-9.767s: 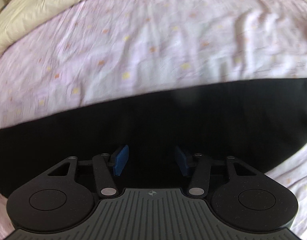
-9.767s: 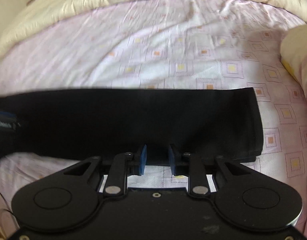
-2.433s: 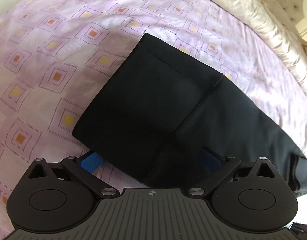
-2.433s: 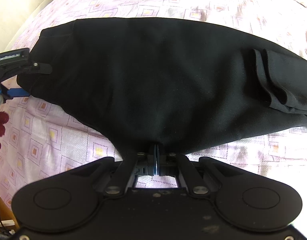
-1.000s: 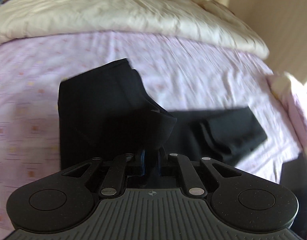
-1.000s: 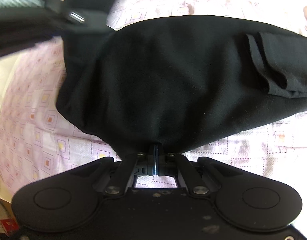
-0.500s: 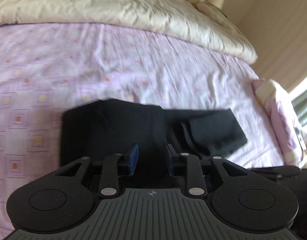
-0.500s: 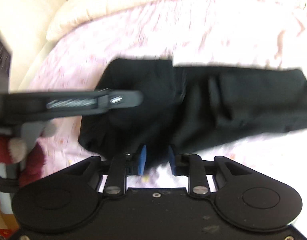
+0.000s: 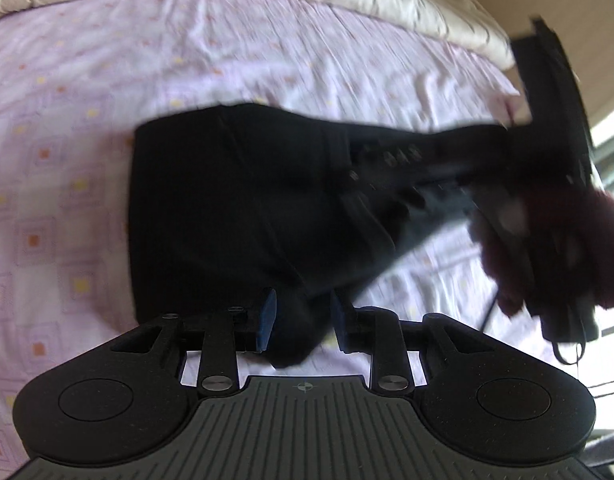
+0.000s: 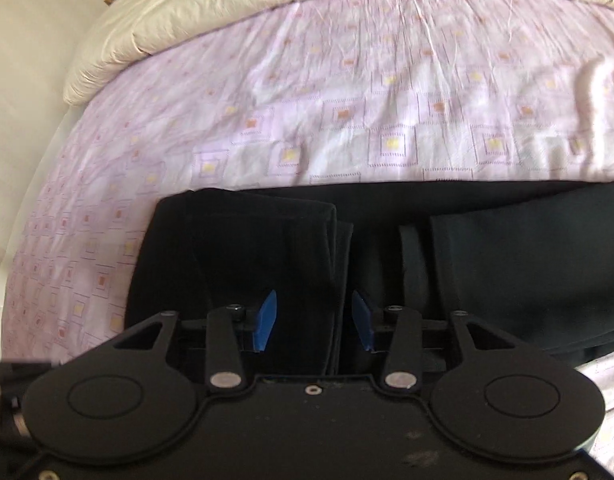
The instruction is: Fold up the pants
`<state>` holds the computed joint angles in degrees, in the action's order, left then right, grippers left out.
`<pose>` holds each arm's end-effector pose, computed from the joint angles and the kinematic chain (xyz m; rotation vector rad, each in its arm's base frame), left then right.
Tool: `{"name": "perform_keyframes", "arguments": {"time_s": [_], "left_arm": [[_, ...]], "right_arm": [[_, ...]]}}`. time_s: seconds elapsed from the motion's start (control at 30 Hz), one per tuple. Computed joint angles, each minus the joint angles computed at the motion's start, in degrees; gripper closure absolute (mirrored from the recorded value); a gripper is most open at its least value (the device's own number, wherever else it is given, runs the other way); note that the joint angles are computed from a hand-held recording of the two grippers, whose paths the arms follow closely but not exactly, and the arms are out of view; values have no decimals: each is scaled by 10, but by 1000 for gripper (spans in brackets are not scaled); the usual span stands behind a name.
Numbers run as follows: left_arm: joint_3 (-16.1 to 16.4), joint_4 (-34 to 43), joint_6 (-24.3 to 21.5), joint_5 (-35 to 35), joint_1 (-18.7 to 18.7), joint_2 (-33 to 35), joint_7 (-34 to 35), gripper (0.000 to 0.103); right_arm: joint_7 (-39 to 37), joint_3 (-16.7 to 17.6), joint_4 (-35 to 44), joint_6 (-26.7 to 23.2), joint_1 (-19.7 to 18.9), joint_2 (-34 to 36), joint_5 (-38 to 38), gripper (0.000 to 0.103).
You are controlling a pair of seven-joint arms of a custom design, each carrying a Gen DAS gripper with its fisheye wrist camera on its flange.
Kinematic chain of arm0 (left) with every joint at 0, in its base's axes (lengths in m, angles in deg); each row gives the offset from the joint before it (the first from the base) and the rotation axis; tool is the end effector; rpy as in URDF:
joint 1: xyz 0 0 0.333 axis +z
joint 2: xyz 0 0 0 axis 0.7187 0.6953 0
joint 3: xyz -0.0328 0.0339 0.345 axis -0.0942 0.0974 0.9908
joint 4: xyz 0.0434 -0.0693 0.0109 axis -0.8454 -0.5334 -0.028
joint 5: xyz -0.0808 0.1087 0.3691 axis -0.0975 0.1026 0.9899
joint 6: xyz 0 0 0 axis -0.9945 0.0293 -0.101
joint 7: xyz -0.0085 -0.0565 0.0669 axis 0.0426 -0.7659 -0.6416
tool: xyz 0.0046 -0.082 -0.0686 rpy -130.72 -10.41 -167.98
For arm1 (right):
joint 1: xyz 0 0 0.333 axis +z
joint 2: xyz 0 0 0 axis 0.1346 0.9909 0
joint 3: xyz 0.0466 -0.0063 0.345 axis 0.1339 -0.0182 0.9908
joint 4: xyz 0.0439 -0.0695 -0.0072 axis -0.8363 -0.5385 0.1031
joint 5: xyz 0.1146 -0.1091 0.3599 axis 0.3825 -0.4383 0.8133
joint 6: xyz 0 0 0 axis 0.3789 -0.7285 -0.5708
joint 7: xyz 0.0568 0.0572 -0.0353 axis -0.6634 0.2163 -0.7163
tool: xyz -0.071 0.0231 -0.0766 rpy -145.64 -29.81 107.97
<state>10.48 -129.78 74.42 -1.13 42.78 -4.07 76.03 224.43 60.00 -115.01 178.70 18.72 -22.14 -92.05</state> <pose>0.4785 -0.0691 0.4887 1.1619 -2.6361 0.7523 0.4323 0.1728 0.4442 -1.3479 2.3285 -0.1840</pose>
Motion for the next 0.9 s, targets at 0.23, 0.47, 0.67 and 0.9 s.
{"name": "perform_keyframes", "arguments": {"time_s": [0.23, 0.47, 0.67, 0.9], "left_arm": [[-8, 1, -15, 25, 5, 29, -58, 74], [-17, 5, -15, 18, 17, 46, -103, 75], [-19, -18, 11, 25, 9, 22, -87, 74], [-20, -43, 41, 33, -5, -3, -110, 74]], "right_arm": [[-26, -19, -16, 61, 19, 34, 52, 48], [-138, -59, -12, 92, 70, 49, 220, 45], [-189, -56, 5, 74, 65, 46, 285, 88], [-69, 10, 30, 46, -13, -24, 72, 91]]}}
